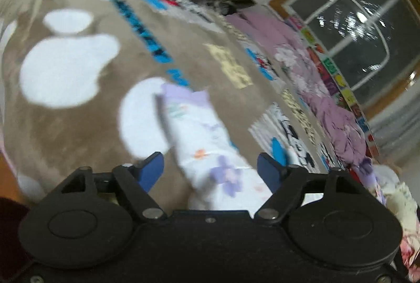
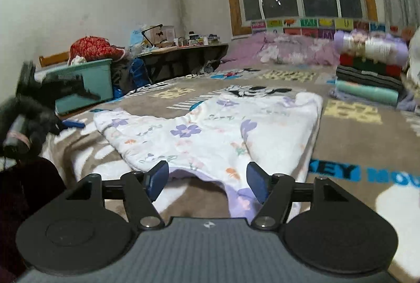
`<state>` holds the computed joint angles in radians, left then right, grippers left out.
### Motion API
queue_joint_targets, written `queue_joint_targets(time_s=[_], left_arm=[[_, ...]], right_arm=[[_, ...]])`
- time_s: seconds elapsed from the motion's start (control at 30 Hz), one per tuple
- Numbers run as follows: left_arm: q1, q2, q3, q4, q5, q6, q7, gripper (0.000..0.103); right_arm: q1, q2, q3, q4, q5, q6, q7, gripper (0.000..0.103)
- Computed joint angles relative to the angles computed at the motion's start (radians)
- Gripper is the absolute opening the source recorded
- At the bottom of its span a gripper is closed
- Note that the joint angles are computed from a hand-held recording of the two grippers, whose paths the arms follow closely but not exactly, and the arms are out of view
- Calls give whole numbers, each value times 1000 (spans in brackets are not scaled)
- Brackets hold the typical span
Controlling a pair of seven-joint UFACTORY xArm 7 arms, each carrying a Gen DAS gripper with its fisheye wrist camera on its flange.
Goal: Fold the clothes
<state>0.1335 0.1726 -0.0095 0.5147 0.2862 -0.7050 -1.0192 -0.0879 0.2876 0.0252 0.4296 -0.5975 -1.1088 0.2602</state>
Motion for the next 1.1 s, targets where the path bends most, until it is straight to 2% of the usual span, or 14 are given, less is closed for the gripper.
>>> queue_joint_targets(time_s=[0.13,0.3,0.4,0.5,0.53,0.6,0.67,0.87,1.0,1.1], left_arm=[[5,70,-6,35,-9,-34,-13,70],[-19,133,-14,76,-96,-95,27,70],[-40,165,-16,103,-155,-123,57,69],[-39,182,-27,131,-148,-128,56,50],[-30,185,-33,135,-127,-129,41,38],[-22,183,-38,139,-102,-128,26,30],[-32,168,-36,132,-104,-145,45,11],[-65,88,-40,103,-59,-205,93,10],[-138,32,-48,113,-107,-176,211,8],[-190,6,-61,131,-140,-157,295,8]], right_arm=[[-30,10,-2,17,-81,-7,80,66],[-39,16,-5,23,-115,-9,108,67],[-54,31,-8,38,-157,-22,144,71],[-65,44,-10,47,-186,-42,168,71],[-67,47,-11,48,-190,-51,172,71],[-70,53,-14,48,-180,-68,174,71],[-78,64,-15,54,-172,-87,192,71],[-126,125,-21,96,-162,-161,326,71],[-161,187,-22,147,-165,-195,445,71],[-191,244,-19,199,-195,-239,549,67]])
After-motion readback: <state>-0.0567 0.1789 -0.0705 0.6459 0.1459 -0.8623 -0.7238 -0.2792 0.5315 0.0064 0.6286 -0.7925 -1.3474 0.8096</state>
